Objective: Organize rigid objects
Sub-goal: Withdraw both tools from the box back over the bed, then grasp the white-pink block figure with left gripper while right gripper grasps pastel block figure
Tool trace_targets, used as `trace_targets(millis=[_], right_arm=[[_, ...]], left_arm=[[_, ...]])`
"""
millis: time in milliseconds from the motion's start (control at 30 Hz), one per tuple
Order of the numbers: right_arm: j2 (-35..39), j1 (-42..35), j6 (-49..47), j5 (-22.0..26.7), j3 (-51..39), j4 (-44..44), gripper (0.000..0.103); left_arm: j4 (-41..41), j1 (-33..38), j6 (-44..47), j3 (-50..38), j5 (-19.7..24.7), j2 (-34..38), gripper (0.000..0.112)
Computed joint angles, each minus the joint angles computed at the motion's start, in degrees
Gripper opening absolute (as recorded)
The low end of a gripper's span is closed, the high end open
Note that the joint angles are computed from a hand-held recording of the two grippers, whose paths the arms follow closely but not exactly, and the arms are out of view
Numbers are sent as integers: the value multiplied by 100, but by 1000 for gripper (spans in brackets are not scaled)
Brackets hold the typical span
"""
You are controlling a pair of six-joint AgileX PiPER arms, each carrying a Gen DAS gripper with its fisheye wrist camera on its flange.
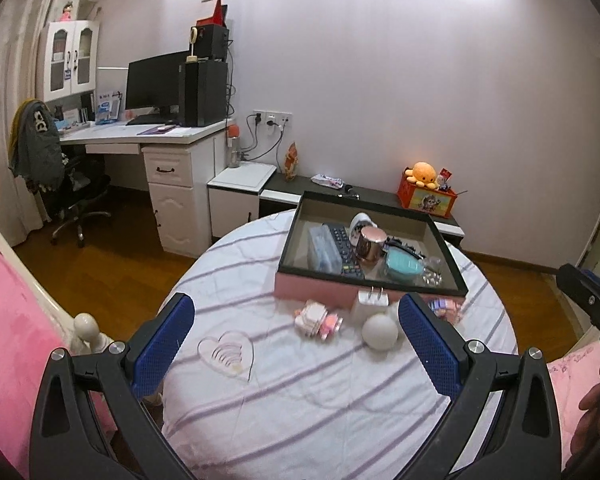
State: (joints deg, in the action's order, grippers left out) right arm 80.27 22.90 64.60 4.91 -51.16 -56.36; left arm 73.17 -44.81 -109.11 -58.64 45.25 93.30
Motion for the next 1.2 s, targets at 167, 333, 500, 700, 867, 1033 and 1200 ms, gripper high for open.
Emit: trace_targets(millis=[167, 333, 500, 700, 867, 1033, 1200], right_arm=[[-166, 2, 851, 60, 332, -777, 90], [-255, -41, 863, 51, 460, -748, 90], [-329, -20, 880, 24, 534, -781, 90], [-291, -63, 785, -39, 570, -679, 90], [-157, -131, 461, -59, 512, -364, 90], [217, -277, -559, -99, 341, 659, 90], [813, -407, -1885, -104, 19, 1953, 90]], left_arm=[[-81, -314, -120, 145, 227, -20, 103], [-107, -480, -190, 191, 302, -25, 103], [-156, -554, -160, 141, 367, -11, 103], [-213, -619, -88, 62, 462, 44, 103], [-329, -537, 7, 2, 379, 126, 103], [-491, -192, 184, -55, -18, 344, 103], [-863, 302, 728, -411, -531, 849, 103]])
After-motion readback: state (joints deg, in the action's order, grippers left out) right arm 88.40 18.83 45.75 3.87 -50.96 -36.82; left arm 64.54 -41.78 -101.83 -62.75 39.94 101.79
